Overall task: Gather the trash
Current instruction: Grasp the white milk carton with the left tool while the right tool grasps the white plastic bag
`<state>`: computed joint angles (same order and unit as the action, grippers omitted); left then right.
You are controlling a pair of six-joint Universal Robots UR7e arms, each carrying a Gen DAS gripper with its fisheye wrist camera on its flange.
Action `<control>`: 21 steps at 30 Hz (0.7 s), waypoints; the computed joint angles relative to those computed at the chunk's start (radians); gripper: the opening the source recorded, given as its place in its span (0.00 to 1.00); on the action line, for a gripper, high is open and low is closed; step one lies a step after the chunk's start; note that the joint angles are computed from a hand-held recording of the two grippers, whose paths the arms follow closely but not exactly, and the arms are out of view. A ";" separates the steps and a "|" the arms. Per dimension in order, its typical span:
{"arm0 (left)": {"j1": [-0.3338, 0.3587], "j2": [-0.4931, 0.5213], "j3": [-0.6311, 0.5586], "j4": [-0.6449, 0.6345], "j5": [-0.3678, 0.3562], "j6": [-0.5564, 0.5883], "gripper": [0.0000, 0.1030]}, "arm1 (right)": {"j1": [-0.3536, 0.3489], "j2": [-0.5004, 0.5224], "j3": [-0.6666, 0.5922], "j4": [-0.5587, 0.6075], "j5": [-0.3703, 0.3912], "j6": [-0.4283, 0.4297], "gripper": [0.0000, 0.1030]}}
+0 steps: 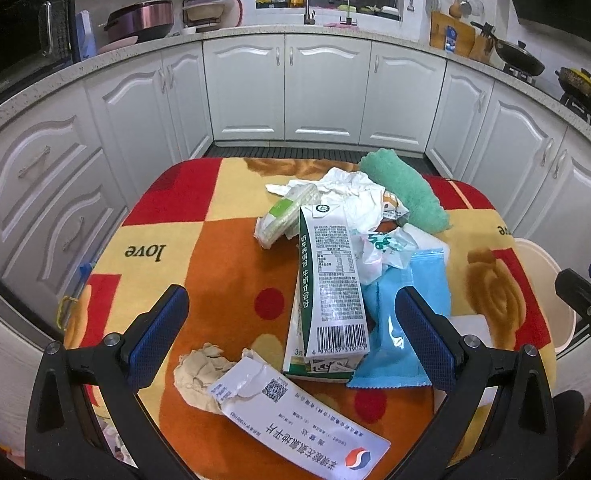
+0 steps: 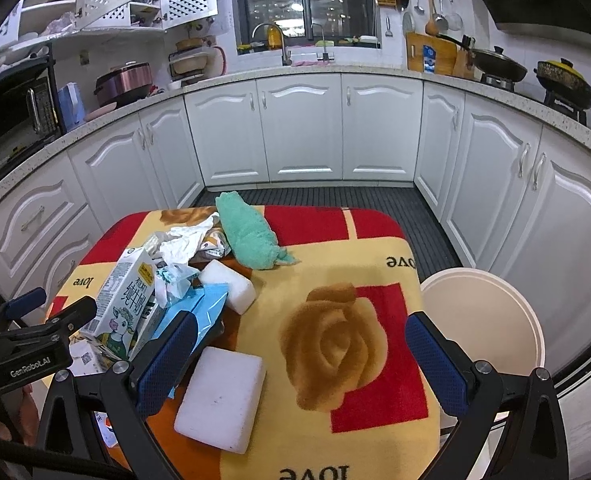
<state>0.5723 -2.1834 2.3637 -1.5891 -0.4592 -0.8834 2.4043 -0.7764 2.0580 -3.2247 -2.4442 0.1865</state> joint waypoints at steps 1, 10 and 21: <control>0.005 0.006 0.001 -0.014 -0.001 0.009 0.99 | -0.002 -0.001 0.001 -0.001 0.002 -0.001 1.00; 0.072 0.088 0.004 -0.166 0.005 0.139 0.98 | -0.011 -0.002 0.003 -0.002 0.008 -0.004 1.00; 0.155 0.174 -0.015 -0.298 -0.041 0.267 0.86 | -0.024 0.000 0.004 0.010 0.015 0.006 1.00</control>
<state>0.7270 -2.0096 2.3484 -1.8875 -0.5002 -0.6166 2.3808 -0.7763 2.0625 -3.2150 -2.4295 0.1929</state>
